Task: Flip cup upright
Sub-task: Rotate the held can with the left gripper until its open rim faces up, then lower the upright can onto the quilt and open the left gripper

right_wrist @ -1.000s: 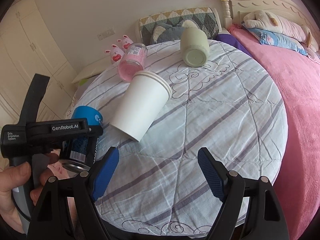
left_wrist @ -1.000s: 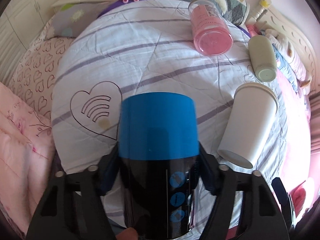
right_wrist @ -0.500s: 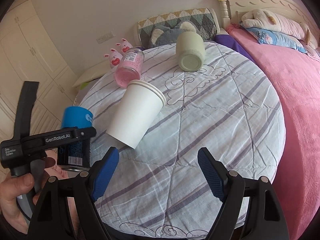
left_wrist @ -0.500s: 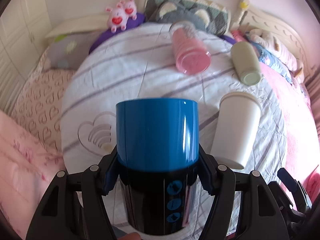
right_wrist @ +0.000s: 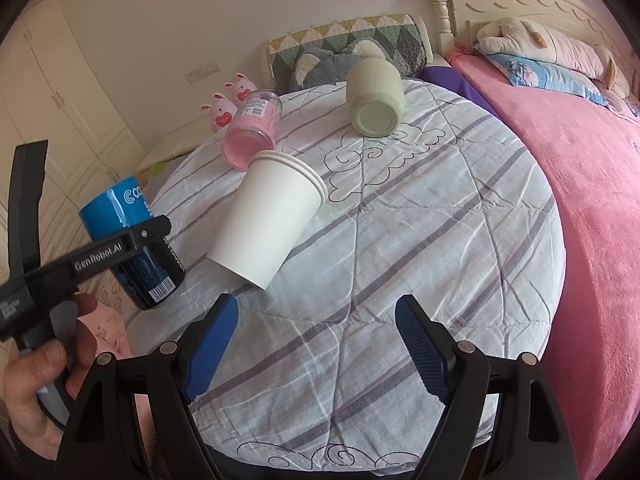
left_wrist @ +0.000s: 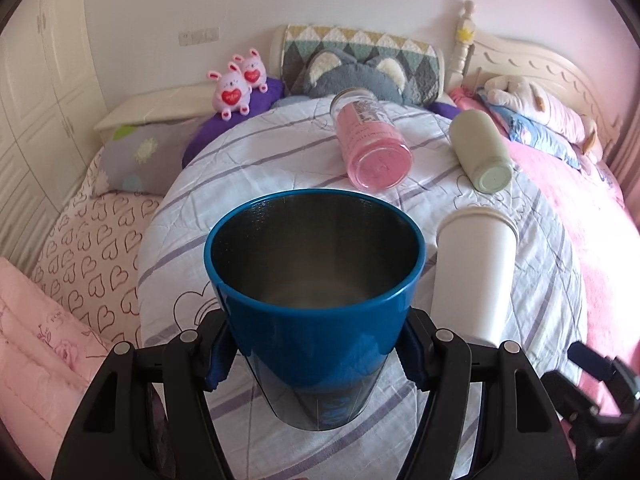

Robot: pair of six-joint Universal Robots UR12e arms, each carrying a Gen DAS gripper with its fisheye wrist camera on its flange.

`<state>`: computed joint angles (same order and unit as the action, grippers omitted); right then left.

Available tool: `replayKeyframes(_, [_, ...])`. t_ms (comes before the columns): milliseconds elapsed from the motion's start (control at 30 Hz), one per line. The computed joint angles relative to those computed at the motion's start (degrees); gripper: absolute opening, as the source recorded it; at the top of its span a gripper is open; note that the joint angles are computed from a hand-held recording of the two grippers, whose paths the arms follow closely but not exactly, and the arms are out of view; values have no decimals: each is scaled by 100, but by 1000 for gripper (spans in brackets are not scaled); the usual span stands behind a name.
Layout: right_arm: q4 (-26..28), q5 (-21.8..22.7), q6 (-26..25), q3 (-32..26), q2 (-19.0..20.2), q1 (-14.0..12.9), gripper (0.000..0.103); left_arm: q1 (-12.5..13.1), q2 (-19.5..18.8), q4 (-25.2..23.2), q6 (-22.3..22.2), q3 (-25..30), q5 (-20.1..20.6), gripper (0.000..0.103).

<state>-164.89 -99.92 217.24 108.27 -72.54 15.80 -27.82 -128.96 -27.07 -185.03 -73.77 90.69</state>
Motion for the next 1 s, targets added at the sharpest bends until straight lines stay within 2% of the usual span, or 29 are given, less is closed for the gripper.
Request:
replayKeyframes(167, [128, -142, 21, -48, -7, 46, 82, 13, -3, 563, 129, -59, -54, 68])
replayKeyframes(233, [158, -201, 34, -67, -11, 66, 82, 18, -38, 944, 170, -19, 0, 68])
replayKeyframes(333, [184, -259, 55, -84, -9, 94, 82, 24, -131, 1829, 221, -78, 86, 68])
replayKeyframes(433, [250, -291, 105, -99, 8, 136, 82, 51, -223, 2424, 190, -272, -45, 68])
replayKeyframes(567, [481, -351, 79, -121, 9, 196, 82, 48, -286, 2653, 228, -537, -150, 68])
replayKeyframes(667, [634, -457, 125, -119, -9, 246, 82, -6, -273, 3236, 567, -764, -50, 68])
replayKeyframes(1000, [699, -631, 143, -197, 0, 402, 82, 24, -201, 3319, 747, -897, -208, 68])
